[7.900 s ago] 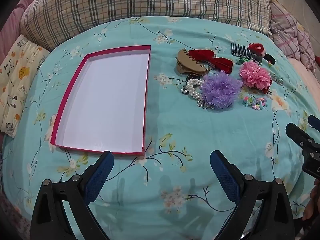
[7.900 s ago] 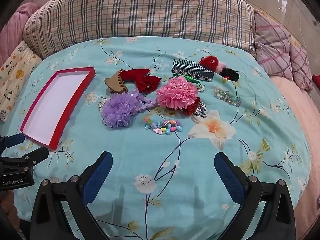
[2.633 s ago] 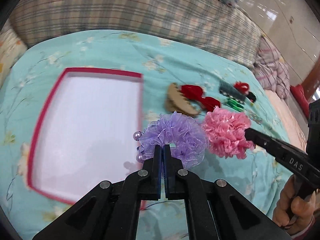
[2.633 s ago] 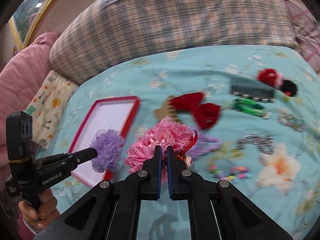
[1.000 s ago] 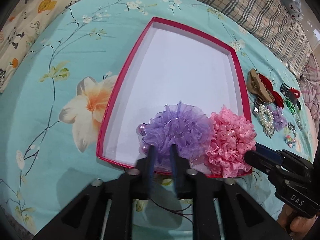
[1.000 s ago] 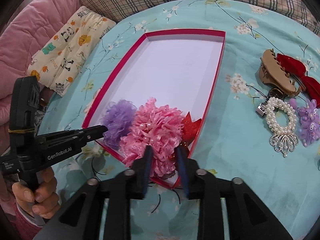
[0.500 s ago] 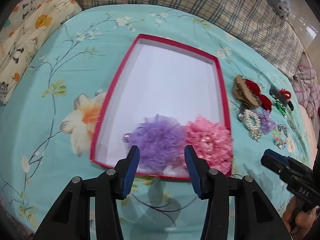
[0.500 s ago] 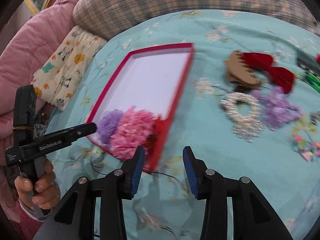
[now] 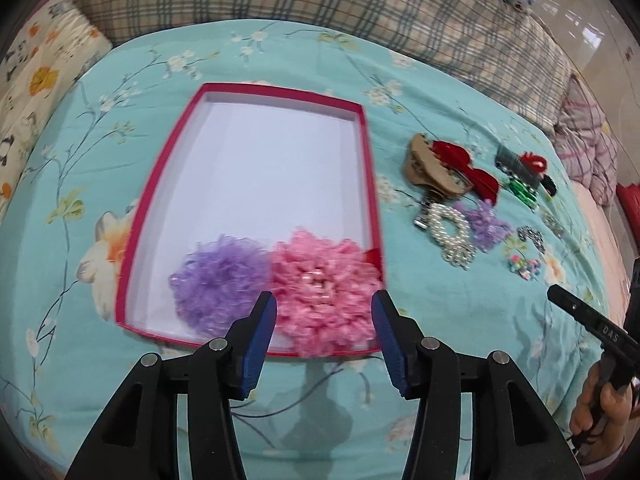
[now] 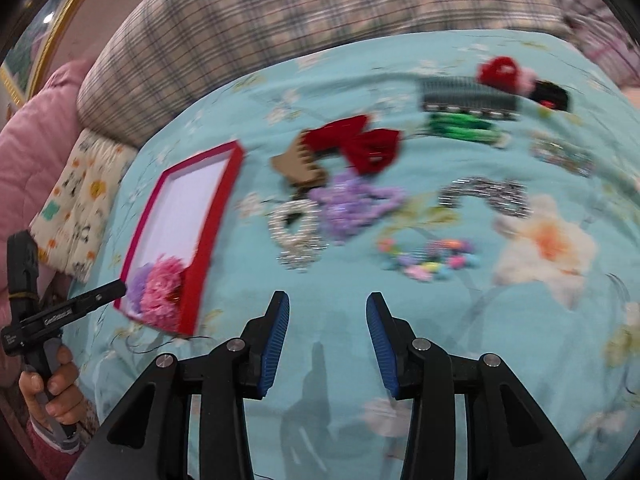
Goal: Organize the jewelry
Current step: 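Withdraw both tools from the box toward the remaining jewelry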
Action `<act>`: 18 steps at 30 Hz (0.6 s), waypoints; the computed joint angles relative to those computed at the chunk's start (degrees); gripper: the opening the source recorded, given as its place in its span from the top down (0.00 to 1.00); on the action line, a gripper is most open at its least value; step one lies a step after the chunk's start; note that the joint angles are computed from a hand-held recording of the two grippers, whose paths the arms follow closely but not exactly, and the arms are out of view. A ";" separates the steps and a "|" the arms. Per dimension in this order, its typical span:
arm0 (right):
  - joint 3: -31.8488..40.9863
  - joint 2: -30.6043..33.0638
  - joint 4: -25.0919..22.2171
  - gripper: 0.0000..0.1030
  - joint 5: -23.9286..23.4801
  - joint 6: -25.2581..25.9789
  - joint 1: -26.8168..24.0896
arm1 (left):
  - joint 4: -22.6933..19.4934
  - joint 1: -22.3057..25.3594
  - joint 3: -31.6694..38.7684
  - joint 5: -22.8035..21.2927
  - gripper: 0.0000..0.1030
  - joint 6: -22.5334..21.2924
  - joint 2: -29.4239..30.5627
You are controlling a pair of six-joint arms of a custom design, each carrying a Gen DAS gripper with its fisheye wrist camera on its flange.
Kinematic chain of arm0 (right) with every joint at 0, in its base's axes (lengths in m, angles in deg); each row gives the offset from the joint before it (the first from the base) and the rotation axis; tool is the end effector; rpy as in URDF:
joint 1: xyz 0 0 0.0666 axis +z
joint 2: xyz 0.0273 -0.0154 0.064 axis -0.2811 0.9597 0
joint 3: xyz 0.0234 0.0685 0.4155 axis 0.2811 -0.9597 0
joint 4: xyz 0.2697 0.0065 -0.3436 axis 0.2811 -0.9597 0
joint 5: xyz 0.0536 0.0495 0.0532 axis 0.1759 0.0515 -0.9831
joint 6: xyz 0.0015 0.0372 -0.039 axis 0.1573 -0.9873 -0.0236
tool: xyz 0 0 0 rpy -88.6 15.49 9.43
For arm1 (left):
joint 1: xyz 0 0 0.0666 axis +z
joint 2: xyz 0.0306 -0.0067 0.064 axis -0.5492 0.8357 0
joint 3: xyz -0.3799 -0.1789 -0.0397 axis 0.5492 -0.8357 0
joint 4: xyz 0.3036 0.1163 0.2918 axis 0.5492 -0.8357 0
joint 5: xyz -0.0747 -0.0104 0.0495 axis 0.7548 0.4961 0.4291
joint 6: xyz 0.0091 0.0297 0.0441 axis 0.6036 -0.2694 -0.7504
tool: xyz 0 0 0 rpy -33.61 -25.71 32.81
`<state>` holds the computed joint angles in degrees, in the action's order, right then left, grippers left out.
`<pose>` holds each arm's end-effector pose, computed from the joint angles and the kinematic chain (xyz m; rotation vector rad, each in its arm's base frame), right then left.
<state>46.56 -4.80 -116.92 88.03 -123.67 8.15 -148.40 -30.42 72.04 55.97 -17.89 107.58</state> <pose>0.4770 0.2130 0.4474 0.8190 2.4567 0.4559 0.5765 0.0152 0.4922 0.4353 2.6428 -0.4264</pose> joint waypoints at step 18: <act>-8.42 -7.10 -0.75 0.59 2.80 -3.95 -3.78 | -1.65 -8.92 4.73 0.91 0.52 0.87 5.06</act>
<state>38.14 -11.91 -117.67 90.83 -127.62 4.37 -150.05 -39.35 76.78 56.87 -17.02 112.63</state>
